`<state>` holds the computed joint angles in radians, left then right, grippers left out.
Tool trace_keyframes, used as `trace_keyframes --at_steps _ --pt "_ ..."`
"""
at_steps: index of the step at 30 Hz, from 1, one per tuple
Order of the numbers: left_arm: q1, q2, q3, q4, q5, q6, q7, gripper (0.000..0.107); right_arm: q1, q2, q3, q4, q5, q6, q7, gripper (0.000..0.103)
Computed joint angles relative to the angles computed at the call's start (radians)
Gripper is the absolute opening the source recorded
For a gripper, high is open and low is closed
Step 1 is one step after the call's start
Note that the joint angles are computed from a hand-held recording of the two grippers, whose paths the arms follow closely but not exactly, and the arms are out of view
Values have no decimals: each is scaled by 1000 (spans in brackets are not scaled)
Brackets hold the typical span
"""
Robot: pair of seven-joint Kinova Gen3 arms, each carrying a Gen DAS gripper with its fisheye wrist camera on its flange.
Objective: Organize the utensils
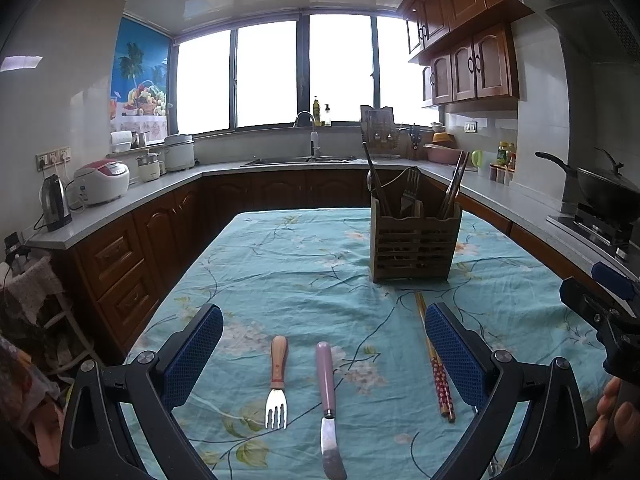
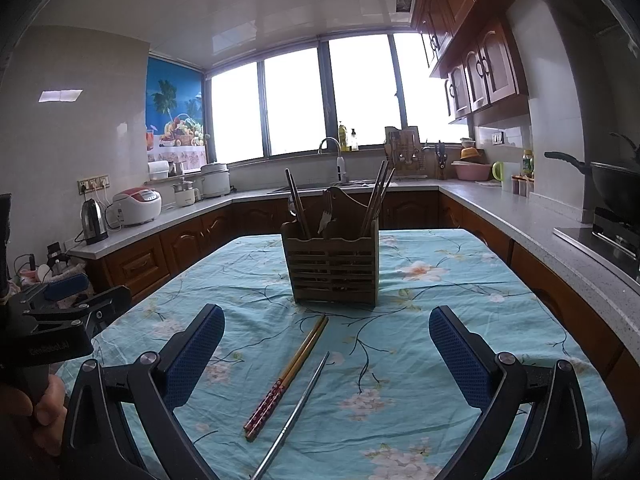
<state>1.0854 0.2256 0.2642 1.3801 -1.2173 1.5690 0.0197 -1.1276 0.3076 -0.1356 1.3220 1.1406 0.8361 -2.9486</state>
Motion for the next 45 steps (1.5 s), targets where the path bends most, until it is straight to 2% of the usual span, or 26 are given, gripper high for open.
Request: trace_keyframes --at_steps 45 --pt "12 9 -5 -3 -8 -3 7 102 -8 3 1 -4 5 -2 -5 103"
